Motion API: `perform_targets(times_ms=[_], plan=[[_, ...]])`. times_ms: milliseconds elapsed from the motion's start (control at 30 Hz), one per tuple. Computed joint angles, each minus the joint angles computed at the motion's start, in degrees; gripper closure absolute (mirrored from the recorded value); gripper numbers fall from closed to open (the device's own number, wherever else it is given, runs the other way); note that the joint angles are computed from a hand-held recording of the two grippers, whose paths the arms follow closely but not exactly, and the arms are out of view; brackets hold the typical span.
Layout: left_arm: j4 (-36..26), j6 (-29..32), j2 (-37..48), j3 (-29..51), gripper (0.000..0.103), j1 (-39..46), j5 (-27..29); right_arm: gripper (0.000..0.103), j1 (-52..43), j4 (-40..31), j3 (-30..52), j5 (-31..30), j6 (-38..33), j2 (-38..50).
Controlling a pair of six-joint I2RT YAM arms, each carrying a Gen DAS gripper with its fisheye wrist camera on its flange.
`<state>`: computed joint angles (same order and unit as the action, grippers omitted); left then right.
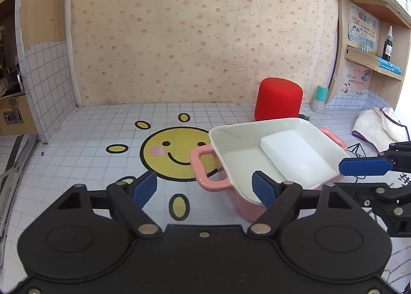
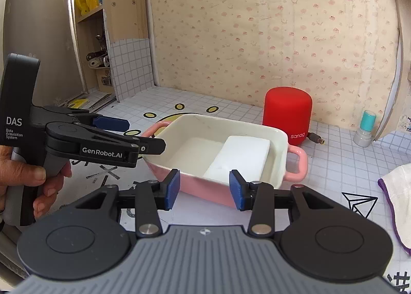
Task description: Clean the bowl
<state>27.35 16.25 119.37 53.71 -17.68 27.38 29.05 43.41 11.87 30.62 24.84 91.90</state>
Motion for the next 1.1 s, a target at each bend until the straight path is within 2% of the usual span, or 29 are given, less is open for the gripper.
perform_targets(times_ms=[233, 367, 433, 500, 567, 833, 1000, 1100], plan=[[-1.3, -2.0, 1.1, 1.7, 0.021, -0.9, 0.9, 0.058, 0.3, 0.5, -0.3, 2.0, 1.5, 0.3], [-1.2, -3.0, 1.5, 2.1, 0.022, -1.9, -0.8, 0.056, 0.2, 1.3, -0.8, 1.9, 1.8, 0.5], [-1.1, -3.1, 1.5, 2.0, 0.022, -2.2, -1.3, 0.05, 0.3, 1.8, -0.9, 2.2, 1.8, 0.8], [-1.1, -3.2, 1.6, 2.1, 0.022, -2.4, -1.5, 0.038, 0.7, 3.0, -1.3, 3.2, 2.1, 1.1], [-1.0, -3.3, 1.7, 2.1, 0.022, -2.5, -1.9, 0.035, 1.1, 4.5, -1.8, 4.0, 1.8, 1.2], [0.1, -3.7, 2.2, 2.1, 0.022, -2.6, -3.2, 0.034, 0.9, 4.6, -1.8, 4.4, 1.3, 1.1], [-1.3, -4.0, 2.2, 2.6, 0.021, -2.5, -2.7, 0.031, 1.0, 2.9, -0.7, 5.3, 1.0, 1.0], [0.3, -4.1, 2.0, 1.2, 0.021, -2.0, -1.9, 0.03, 1.2, 2.6, -0.6, 5.6, 0.8, 0.6]])
